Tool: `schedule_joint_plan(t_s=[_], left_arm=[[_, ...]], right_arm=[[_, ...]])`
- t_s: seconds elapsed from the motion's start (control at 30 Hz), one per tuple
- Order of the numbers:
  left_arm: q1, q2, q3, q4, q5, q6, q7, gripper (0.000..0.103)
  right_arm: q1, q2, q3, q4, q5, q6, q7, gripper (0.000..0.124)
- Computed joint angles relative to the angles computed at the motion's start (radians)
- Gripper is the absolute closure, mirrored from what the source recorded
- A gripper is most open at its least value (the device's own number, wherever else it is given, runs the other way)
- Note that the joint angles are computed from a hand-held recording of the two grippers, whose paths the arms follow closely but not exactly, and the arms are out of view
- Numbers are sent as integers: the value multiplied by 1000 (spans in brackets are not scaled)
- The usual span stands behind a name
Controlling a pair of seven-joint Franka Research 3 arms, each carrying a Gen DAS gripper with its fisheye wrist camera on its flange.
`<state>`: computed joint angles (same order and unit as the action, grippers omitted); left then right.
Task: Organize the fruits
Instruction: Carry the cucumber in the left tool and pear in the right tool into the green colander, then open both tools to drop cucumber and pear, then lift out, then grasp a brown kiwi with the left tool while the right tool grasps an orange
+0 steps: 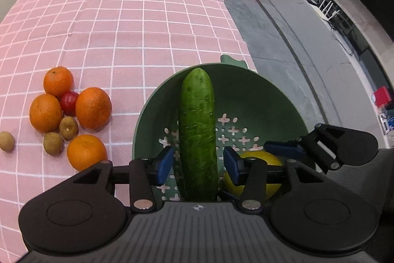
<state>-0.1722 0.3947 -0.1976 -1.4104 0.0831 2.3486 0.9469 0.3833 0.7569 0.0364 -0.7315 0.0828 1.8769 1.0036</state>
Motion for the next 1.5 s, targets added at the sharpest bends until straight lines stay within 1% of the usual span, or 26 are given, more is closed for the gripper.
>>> schedule_joint_plan(t_s=[0.1,0.17,0.2,0.27,0.3,0.4,0.47,0.57,0.8,0.9,1.07,1.2,1.33,1.4,1.5], left_arm=[[6,-13,-3,-18,-15,12,-5,45],[8,-29,-1,-33,-17,17,-13,44],[12,-41,-2,-44,-23,23,-13,44],[20,-67,-3,-67,-34,42,-17,44],[20,-76,-1,-74,-33,49,-21,44],[14,-118,13,-109,5,68,-47,43],[12,-148,21,-138,34,79,-70,43],[13,-190,31,-180,72,96,-116,43],[31,-301,49,-298,174,114,-230,43],[45,-343,50,-342,205,111,-264,43],[73,-409,54,-426,222,111,-302,42],[102,-472,65,-530,200,173,-341,42],[134,-520,73,-615,216,222,-387,43],[150,-536,76,-655,226,251,-414,43],[167,-540,74,-681,247,260,-454,43]], right_arm=[[-3,7,1,34,7,-30,12,51],[5,8,-3,31,-2,-12,14,49],[9,-14,-7,0,-9,4,10,46],[16,-74,-11,-94,-23,68,5,44],[17,-87,-10,-119,-27,95,5,43],[15,-181,-6,-275,-25,214,24,43],[9,-226,1,-344,-12,283,50,43],[-10,-283,23,-422,40,355,78,43],[-5,-341,70,-527,136,495,93,42],[5,-347,85,-542,171,538,102,37],[29,-318,102,-503,193,544,100,37],[57,-273,108,-457,181,556,74,37],[87,-221,107,-400,154,548,41,39],[103,-193,104,-366,139,537,33,44],[119,-152,101,-316,127,517,28,44]])
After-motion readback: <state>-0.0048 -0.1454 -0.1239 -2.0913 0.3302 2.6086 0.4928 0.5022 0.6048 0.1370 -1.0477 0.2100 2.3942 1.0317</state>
